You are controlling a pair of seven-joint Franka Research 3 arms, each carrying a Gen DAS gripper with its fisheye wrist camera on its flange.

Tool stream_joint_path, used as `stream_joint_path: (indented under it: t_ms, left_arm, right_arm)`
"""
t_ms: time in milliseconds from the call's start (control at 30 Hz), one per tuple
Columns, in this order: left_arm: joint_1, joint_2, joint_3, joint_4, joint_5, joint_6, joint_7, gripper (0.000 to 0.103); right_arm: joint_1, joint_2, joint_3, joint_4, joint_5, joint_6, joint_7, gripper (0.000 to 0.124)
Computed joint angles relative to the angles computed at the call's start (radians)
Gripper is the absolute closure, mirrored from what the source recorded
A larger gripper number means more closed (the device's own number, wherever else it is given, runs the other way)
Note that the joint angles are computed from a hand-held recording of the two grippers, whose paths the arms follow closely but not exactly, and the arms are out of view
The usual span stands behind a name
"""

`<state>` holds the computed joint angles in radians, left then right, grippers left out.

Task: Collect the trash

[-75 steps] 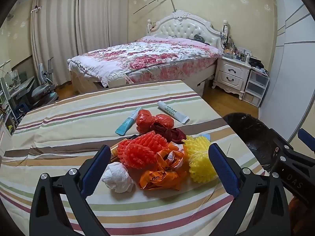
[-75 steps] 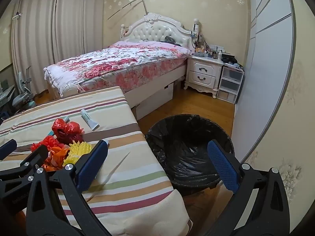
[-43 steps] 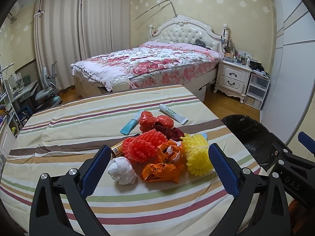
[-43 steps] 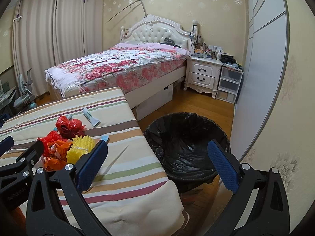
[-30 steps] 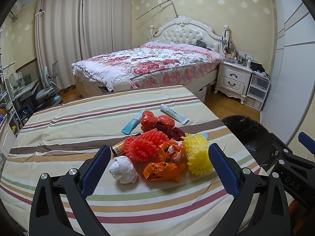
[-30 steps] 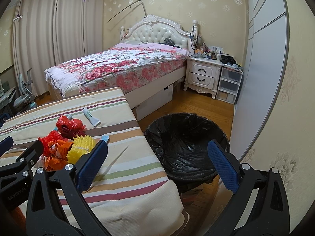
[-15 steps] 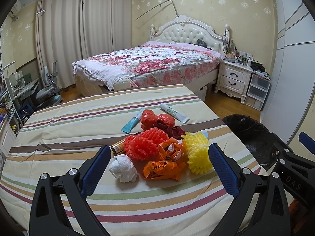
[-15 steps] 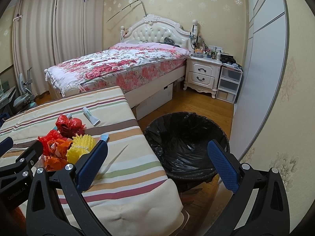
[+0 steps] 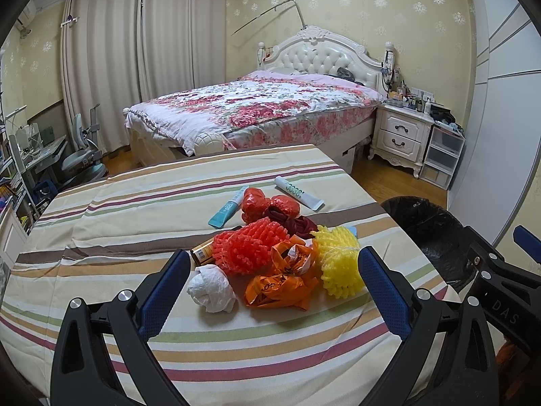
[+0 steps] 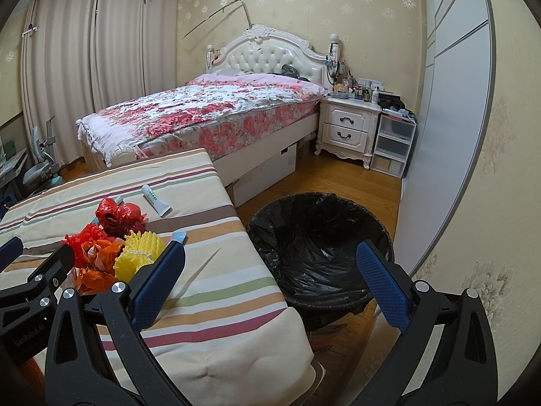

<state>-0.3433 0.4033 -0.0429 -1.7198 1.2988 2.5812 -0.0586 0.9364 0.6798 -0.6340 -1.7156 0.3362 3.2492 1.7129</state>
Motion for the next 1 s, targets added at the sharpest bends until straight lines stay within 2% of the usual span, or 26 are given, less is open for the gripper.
stream_joint_path:
  t_ms: [533, 800, 833, 933, 1000]
  left_arm:
    - [-0.001, -0.001, 0.0, -0.007, -0.001, 0.005, -0.002, 0.007]
    - [0.007, -0.011, -0.001, -0.029, -0.006, 0.017, 0.001, 0.008]
    - [0.008, -0.013, 0.0, -0.032, -0.005, 0.014, 0.001, 0.01]
    - [0.023, -0.023, -0.002, -0.051, -0.016, 0.022, 0.012, 0.027]
    - [0.04, -0.029, -0.004, -0.068, -0.041, 0.042, 0.026, 0.028]
  right_arm:
    - [-0.006, -0.012, 0.013, -0.013, -0.002, 0.0, -0.006, 0.025]
    - [-0.047, -0.026, 0.06, -0.016, -0.019, -0.013, -0.018, 0.025]
    - [-0.056, -0.028, 0.07, -0.011, -0.025, -0.019, -0.02, 0.025]
    - [-0.071, -0.029, 0.088, -0.005, -0.046, -0.025, -0.017, 0.025]
    - [-0.089, -0.032, 0.11, -0.001, -0.061, -0.03, -0.02, 0.026]
